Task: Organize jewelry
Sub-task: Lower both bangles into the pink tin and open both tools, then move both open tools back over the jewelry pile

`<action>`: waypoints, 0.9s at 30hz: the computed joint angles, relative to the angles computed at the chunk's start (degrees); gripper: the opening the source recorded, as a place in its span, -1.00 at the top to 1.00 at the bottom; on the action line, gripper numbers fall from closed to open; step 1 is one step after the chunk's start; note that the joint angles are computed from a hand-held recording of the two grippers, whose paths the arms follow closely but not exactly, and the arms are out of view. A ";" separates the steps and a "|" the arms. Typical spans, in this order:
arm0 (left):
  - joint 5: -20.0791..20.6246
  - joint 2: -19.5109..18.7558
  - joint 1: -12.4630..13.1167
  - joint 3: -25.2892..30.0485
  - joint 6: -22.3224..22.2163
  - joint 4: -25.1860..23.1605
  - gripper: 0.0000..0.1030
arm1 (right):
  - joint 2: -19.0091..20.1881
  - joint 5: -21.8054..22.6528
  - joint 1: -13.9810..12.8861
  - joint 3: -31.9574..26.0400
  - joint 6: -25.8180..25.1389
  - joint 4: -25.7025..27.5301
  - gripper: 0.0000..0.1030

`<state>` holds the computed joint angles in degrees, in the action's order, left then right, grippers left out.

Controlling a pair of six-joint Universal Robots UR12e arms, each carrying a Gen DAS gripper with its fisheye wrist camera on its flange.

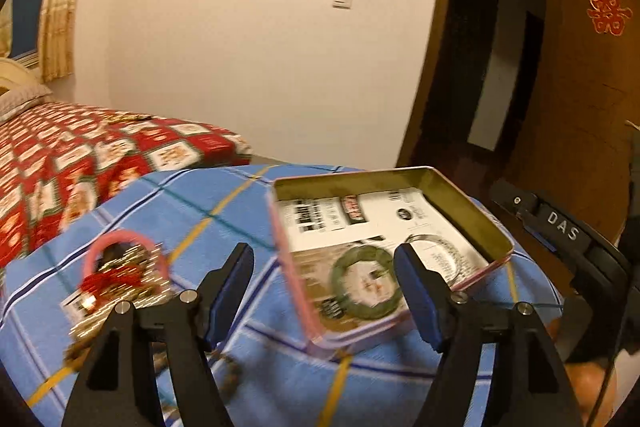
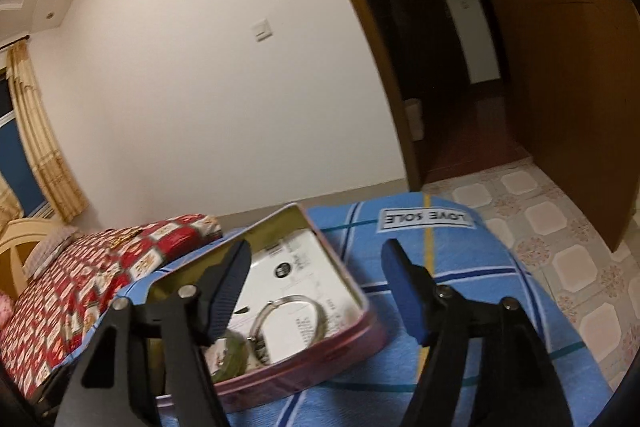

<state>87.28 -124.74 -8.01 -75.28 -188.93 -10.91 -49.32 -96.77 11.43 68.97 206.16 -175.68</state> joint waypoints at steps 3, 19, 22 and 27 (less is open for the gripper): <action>2.80 1.20 0.23 -1.87 -0.07 1.07 -0.41 | 0.06 -0.17 -0.10 -0.26 0.73 1.54 -0.38; 11.58 5.76 1.49 -9.82 2.19 3.99 -0.41 | -0.70 -3.58 1.36 1.19 -4.25 0.26 -0.49; 11.58 6.10 1.62 -10.44 2.63 3.97 -0.41 | -0.83 -4.70 1.88 1.41 -5.50 -0.04 -0.49; 9.92 7.09 2.58 -11.57 -0.40 3.08 -0.41 | -1.45 -4.09 2.51 2.36 -7.39 0.15 -0.49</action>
<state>97.21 -117.65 -5.43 -86.84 -189.33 -7.84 -50.77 -100.85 13.94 71.32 198.77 -175.53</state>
